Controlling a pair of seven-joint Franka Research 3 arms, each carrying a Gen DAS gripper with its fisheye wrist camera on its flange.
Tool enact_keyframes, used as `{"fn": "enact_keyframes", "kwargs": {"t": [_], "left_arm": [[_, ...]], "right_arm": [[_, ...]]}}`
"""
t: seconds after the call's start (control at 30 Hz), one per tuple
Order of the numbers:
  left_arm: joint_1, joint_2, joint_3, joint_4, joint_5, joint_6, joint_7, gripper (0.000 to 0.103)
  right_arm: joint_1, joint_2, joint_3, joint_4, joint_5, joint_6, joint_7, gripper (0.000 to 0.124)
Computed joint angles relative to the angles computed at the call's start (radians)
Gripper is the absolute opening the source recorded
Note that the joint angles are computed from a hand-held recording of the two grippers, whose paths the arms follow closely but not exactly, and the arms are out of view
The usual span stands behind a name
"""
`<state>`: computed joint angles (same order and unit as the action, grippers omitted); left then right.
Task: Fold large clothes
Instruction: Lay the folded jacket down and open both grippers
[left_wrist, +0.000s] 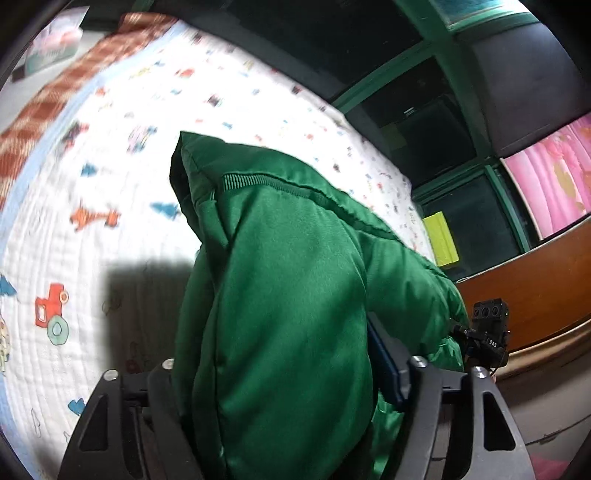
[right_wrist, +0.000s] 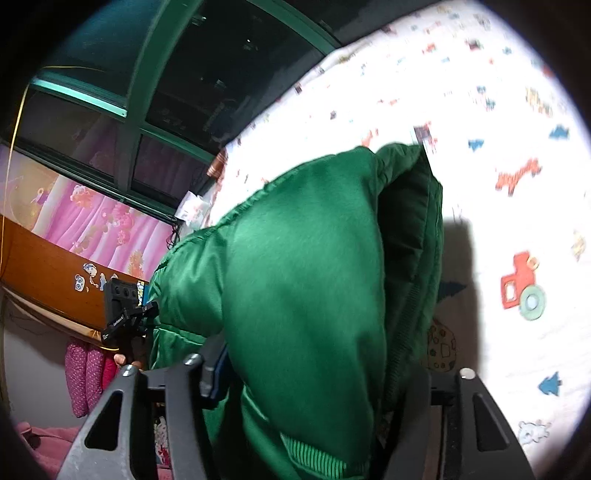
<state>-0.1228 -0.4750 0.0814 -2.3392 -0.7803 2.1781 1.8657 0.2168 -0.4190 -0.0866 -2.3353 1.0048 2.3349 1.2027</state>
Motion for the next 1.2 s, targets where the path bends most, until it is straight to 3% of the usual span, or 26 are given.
{"fn": "enact_keyframes", "kwargs": {"t": [0.17, 0.33, 0.7, 0.87, 0.93, 1.1, 1.2], "left_arm": [[-0.03, 0.01, -0.038, 0.085, 0.03, 0.017, -0.039, 0.064], [-0.073, 0.16, -0.075, 0.303, 0.01, 0.009, -0.079, 0.064], [-0.071, 0.754, -0.282, 1.017, 0.094, -0.006, -0.233, 0.064], [-0.105, 1.003, -0.334, 1.307, 0.234, -0.057, -0.337, 0.064], [-0.127, 1.106, -0.341, 1.435, 0.3, -0.112, -0.394, 0.064], [-0.145, 1.244, -0.362, 1.593, 0.433, -0.204, -0.458, 0.066], [-0.141, 1.292, -0.382, 1.653, 0.471, -0.233, -0.475, 0.075]], "right_arm": [[-0.013, -0.041, 0.011, 0.028, -0.071, 0.037, 0.017, 0.054], [-0.036, -0.064, -0.009, 0.063, -0.137, 0.08, 0.016, 0.054], [-0.124, 0.02, -0.089, 0.178, -0.234, 0.153, -0.028, 0.054], [-0.157, 0.106, -0.103, 0.212, -0.211, 0.18, -0.046, 0.054], [-0.174, 0.145, -0.099, 0.217, -0.205, 0.183, -0.037, 0.054], [-0.223, 0.243, -0.069, 0.2, -0.252, 0.197, 0.014, 0.061], [-0.239, 0.273, -0.06, 0.19, -0.246, 0.21, 0.036, 0.071]]}}
